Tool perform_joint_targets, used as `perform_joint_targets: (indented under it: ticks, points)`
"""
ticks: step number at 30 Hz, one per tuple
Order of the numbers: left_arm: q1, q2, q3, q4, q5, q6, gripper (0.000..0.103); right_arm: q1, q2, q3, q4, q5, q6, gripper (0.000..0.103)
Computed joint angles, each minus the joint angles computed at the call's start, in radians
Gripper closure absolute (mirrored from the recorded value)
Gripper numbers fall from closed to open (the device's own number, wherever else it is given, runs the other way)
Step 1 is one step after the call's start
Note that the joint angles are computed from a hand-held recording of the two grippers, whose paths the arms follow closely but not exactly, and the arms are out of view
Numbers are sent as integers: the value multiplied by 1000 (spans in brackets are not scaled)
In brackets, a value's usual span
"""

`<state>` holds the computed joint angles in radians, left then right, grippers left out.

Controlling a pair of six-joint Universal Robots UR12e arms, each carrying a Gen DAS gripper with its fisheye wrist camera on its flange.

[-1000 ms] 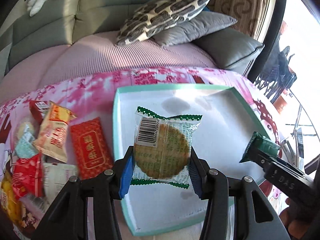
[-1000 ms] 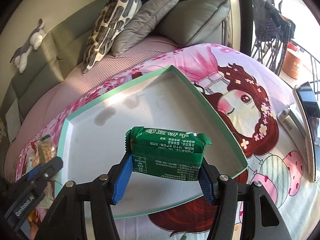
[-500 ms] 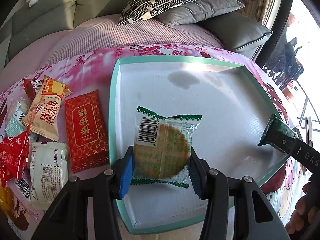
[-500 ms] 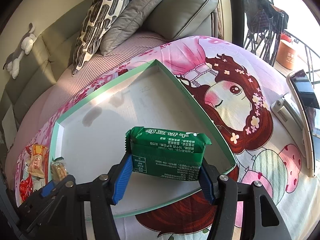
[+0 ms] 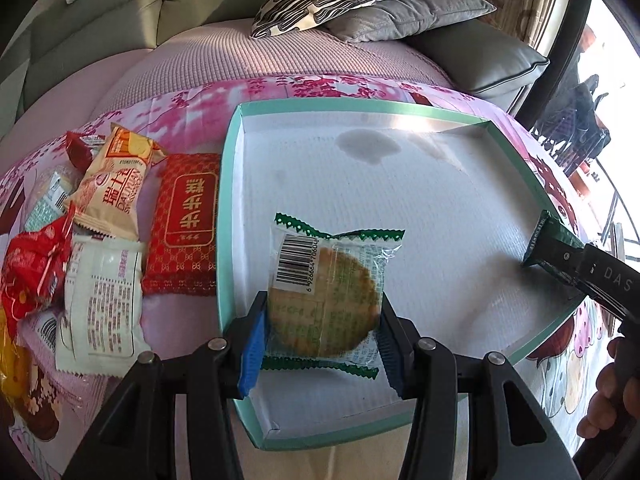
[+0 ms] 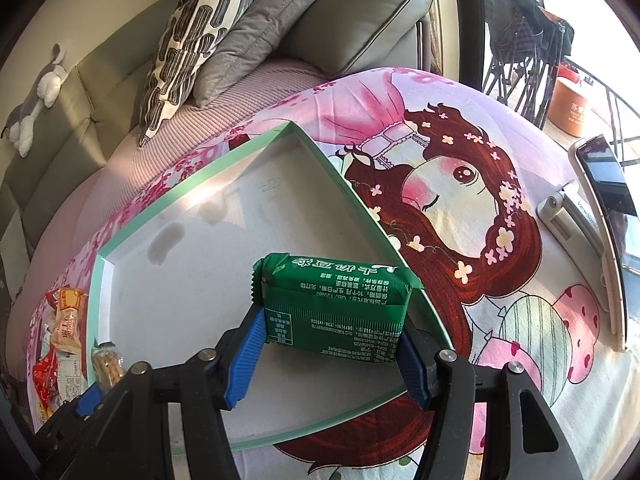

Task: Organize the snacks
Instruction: 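Carry the green pack and biscuit packet to the tray with both tools, then open the right tool over the tray while the left tool releases the biscuit packet there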

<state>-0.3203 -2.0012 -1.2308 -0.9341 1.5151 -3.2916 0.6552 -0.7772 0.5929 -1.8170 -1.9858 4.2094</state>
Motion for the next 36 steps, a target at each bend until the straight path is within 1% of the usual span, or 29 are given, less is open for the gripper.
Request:
perform_joint_targets:
  ticks: [4, 7, 10, 14, 15, 16, 17, 19, 21, 23, 24, 26, 28, 30, 31, 32, 36]
  points:
    - [8, 5, -8, 4, -17, -10, 51, 1, 5, -10, 5, 2, -10, 38]
    - [6, 4, -7, 6, -11, -7, 51, 1, 9, -17, 8, -3, -20, 38]
    - [5, 3, -6, 9, -7, -3, 51, 1, 8, -13, -9, -2, -29, 37]
    - [4, 2, -6, 18, -12, 8, 48, 4, 19, -31, -7, -6, -58, 30]
    - [4, 1, -6, 21, -12, 9, 47, 5, 22, -35, -11, -8, -68, 27]
    - [4, 1, -6, 24, -17, 10, 45, 6, 24, -39, -16, -12, -78, 24]
    - [5, 1, -7, 26, -23, 13, 43, 8, 28, -46, -15, -17, -89, 23]
    - [5, 2, -6, 24, -32, 19, 40, 11, 35, -56, -21, -25, -109, 15]
    - [4, 3, -4, 20, -40, 22, 36, 13, 39, -62, -28, -27, -124, 11]
    - [2, 5, -4, 24, -36, 30, 29, 15, 45, -72, -28, -31, -135, 4]
    - [-1, 7, -4, 29, -29, 36, 28, 16, 48, -76, -29, -35, -141, 0]
    - [-3, 10, -7, 41, -27, 43, 17, 19, 54, -86, -31, -44, -154, 0]
    - [-2, 13, -9, 47, -36, 38, 16, 21, 57, -89, -38, -54, -163, 0]
    - [-1, 16, -13, 58, -28, 30, 11, 24, 59, -92, -43, -65, -169, 0]
    - [-1, 18, -17, 68, -20, 25, 6, 25, 61, -95, -42, -72, -170, 0]
    - [2, 22, -24, 86, -23, 20, 6, 26, 62, -97, -43, -79, -171, 0]
    - [7, 35, -36, 115, 28, -28, 5, 29, 64, -98, -61, -91, -180, 0]
